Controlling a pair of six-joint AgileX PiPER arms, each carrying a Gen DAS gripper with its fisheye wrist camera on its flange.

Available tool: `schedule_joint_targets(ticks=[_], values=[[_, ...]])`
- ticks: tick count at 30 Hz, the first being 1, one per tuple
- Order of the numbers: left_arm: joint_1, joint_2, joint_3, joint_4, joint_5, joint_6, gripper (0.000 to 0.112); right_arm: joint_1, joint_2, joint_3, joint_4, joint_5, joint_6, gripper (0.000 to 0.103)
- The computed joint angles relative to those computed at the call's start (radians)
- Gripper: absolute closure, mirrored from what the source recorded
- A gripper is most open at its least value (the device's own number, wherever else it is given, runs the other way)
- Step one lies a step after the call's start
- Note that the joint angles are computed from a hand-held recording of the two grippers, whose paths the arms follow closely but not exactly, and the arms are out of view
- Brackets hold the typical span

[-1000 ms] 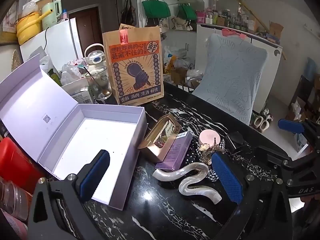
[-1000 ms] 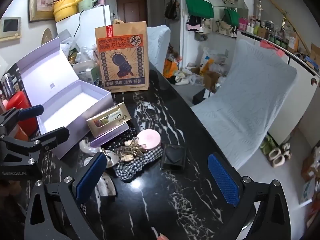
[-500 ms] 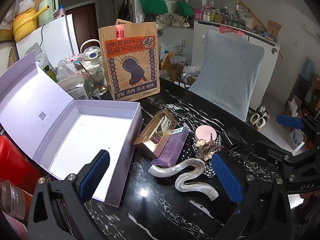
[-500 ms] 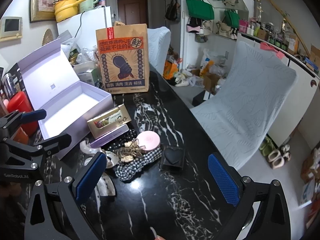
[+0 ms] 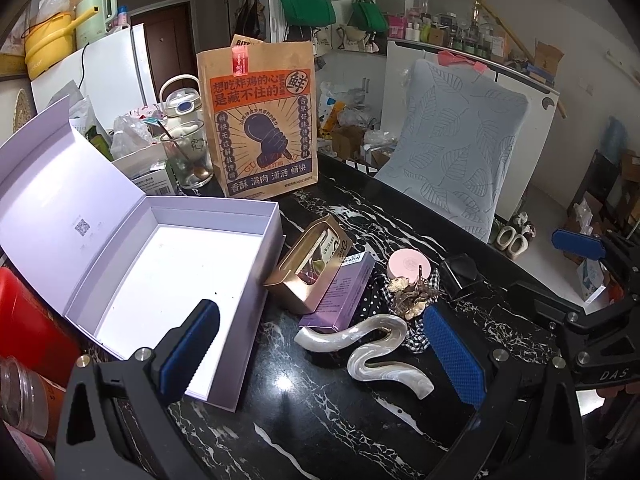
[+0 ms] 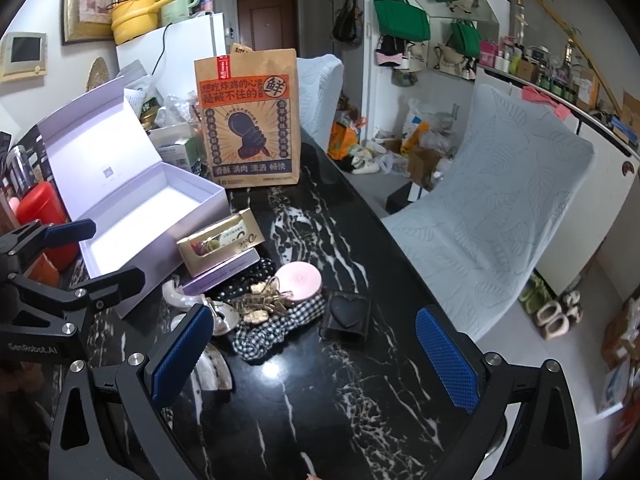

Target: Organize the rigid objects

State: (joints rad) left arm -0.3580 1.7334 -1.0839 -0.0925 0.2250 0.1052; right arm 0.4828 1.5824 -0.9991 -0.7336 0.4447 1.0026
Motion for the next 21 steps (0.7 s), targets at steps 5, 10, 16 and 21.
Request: schedule_joint_targets(ticks=[5, 10, 16, 21], values=[[0.002, 0.001, -0.002, 0.042, -0.001, -0.044, 0.009, 0.003, -0.002, 0.002, -0.008, 0.004, 0.008, 0.0], [0.005, 0.001, -0.004, 0.049, 0.002, -0.051, 0.009, 0.005, -0.001, 0.0, -0.01, 0.006, 0.01, 0.0], [0.008, -0.001, -0.005, 0.034, 0.007, -0.034, 0.009, 0.009, 0.0, -0.001, -0.022, 0.015, 0.02, 0.0], [0.007, 0.001, -0.005, 0.043, 0.01, -0.042, 0.009, 0.009, 0.007, -0.002, -0.036, 0.02, 0.038, 0.0]])
